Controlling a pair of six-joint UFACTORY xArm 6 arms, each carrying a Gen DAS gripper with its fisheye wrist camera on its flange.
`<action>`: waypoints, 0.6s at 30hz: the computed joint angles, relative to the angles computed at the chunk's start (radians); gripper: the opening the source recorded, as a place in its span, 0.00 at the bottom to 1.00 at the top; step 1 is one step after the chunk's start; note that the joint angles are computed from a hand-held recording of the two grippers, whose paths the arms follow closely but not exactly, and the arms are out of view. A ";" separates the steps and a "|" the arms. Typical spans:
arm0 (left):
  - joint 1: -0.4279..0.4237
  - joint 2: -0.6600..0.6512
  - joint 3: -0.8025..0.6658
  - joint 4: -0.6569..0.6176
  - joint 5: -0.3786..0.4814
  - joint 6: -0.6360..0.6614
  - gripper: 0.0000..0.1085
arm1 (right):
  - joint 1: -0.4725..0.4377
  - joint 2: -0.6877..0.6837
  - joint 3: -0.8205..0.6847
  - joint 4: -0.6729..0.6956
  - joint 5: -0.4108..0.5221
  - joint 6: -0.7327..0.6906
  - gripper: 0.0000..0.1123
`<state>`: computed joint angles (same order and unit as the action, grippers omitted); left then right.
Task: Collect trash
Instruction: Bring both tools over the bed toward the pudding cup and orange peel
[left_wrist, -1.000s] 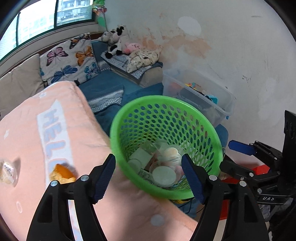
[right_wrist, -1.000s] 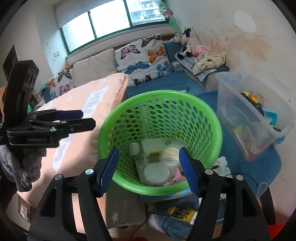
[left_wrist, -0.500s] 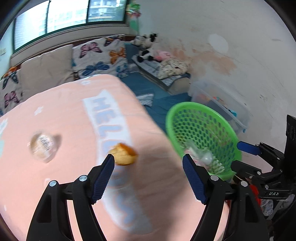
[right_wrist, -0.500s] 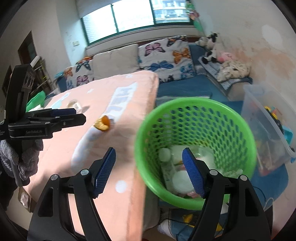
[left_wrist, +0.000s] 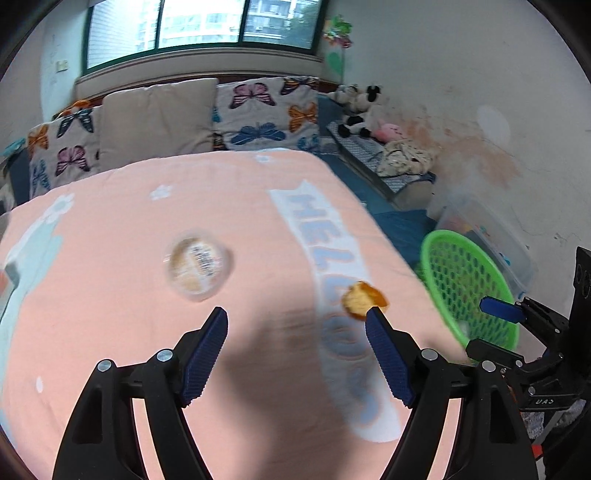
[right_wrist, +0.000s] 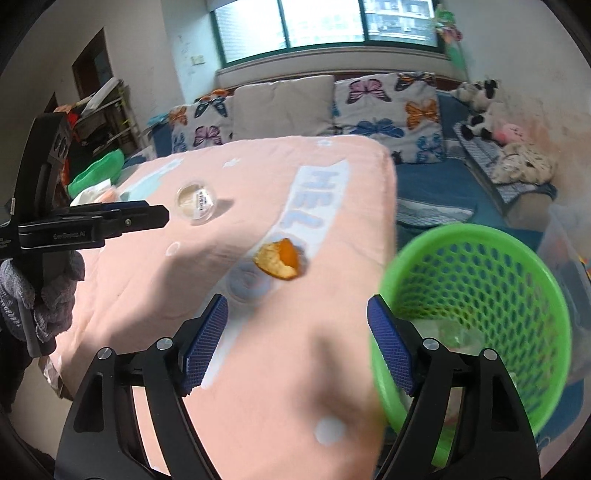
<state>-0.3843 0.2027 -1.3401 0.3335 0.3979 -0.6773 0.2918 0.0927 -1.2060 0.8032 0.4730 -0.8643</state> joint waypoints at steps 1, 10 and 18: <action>0.004 -0.004 0.007 0.004 -0.001 -0.006 0.68 | 0.010 0.022 -0.021 -0.011 0.004 0.009 0.70; 0.049 -0.029 0.067 -0.004 -0.006 -0.005 0.69 | 0.050 0.153 -0.149 -0.090 0.034 0.054 0.70; 0.069 -0.008 0.056 -0.016 0.006 0.010 0.69 | 0.064 0.253 -0.251 -0.173 0.060 0.112 0.66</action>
<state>-0.3154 0.1945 -1.2841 0.3176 0.4040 -0.6674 0.3562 0.3456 -1.4573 0.6298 0.5334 -0.7524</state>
